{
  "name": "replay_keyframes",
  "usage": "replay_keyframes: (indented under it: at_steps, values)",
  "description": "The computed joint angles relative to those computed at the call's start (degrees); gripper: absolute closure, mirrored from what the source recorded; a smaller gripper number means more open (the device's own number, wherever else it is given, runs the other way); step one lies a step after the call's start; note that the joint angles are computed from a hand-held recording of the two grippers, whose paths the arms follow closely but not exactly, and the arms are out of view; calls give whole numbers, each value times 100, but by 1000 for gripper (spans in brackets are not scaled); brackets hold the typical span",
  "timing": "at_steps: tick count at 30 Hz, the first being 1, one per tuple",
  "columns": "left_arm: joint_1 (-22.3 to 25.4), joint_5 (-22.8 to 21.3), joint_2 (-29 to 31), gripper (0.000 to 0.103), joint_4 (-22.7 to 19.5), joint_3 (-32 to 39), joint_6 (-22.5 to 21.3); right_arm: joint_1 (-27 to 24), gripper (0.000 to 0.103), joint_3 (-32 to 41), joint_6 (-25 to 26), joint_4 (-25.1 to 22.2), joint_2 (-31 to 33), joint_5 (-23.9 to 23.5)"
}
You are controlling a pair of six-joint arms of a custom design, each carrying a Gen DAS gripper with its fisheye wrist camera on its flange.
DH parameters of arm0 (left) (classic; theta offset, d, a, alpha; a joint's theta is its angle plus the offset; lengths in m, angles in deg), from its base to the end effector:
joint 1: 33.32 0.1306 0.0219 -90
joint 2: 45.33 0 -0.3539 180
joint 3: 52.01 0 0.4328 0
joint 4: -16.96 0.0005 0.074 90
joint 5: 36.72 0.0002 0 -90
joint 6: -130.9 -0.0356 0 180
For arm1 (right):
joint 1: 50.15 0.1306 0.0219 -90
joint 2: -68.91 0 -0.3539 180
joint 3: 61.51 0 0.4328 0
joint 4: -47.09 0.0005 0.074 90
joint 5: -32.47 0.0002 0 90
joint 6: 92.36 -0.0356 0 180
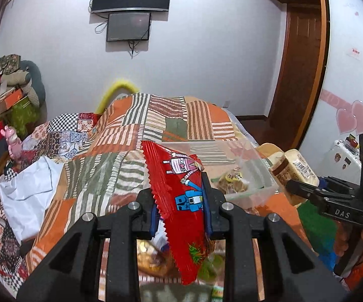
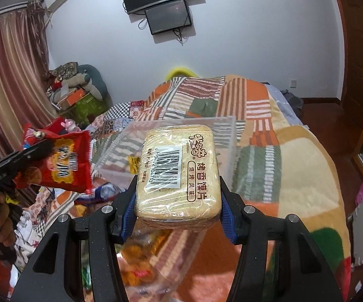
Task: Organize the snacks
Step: 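Carry the red bag and cake slab into the clear box and release both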
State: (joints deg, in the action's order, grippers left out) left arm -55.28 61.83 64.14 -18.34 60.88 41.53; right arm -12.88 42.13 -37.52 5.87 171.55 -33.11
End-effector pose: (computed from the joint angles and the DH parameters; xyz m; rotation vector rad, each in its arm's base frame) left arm 0.6141 -0.2539 0.4322 0.4842 2.0900 -0.3904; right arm 0.4972 0.3592 0.4146 0.1801 2.2006 0.2187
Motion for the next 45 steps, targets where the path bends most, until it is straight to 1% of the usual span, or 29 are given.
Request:
replay_keyframes:
  at_steps: [6, 12, 16, 21, 23, 26, 30, 33, 35, 37, 38, 39, 41, 43, 45]
  values:
    - [-39, 27, 593, 76, -263, 702, -21, -102, 51, 359, 44, 0, 372, -113]
    - [-91, -144, 1203, 76, -401, 1406, -30, -210, 51, 704, 99, -108, 712, -280]
    - [-100, -240, 1638, 76, -639, 1930, -42, -295, 51, 1052, 138, -268, 1019, -445]
    - [-70, -192, 2321, 76, -1160, 2840, 11, -359, 51, 1507, 245, -507, 1384, -606]
    - [-50, -120, 2614, 76, -1443, 3264, 19, -374, 51, 1662, 290, -600, 1510, -653]
    - [-34, 1, 3169, 76, -1999, 4097, 31, -411, 51, 1905, 320, -752, 1709, -759]
    - [-24, 113, 3461, 75, -2232, 4518, 77, -428, 51, 2153, 344, -920, 1912, -805]
    - [-11, 149, 3739, 74, -2535, 5012, 96, -417, 51, 2298, 420, -1041, 2013, -775]
    - [-6, 104, 3996, 70, -2814, 5478, 129, -412, 51, 2392, 444, -1122, 2074, -785]
    - [-4, 18, 4384, 63, -3243, 6174, 117, -429, 51, 2457, 428, -1208, 2129, -898]
    - [-4, -24, 4428, 57, -3297, 6253, 112, -441, 51, 2519, 415, -1262, 2170, -958]
    - [-9, -70, 4314, 53, -3240, 6043, 115, -439, 51, 2511, 405, -1279, 2168, -987]
    - [-12, -88, 3900, 51, -2893, 5295, 66, -425, 50, 2500, 442, -1308, 2147, -975]
    - [-28, -187, 3640, 48, -2691, 4851, -29, -410, 50, 2416, 506, -1267, 2062, -929]
    - [-48, -323, 3333, 41, -2414, 4337, -96, -403, 50, 2371, 551, -1260, 1982, -853]
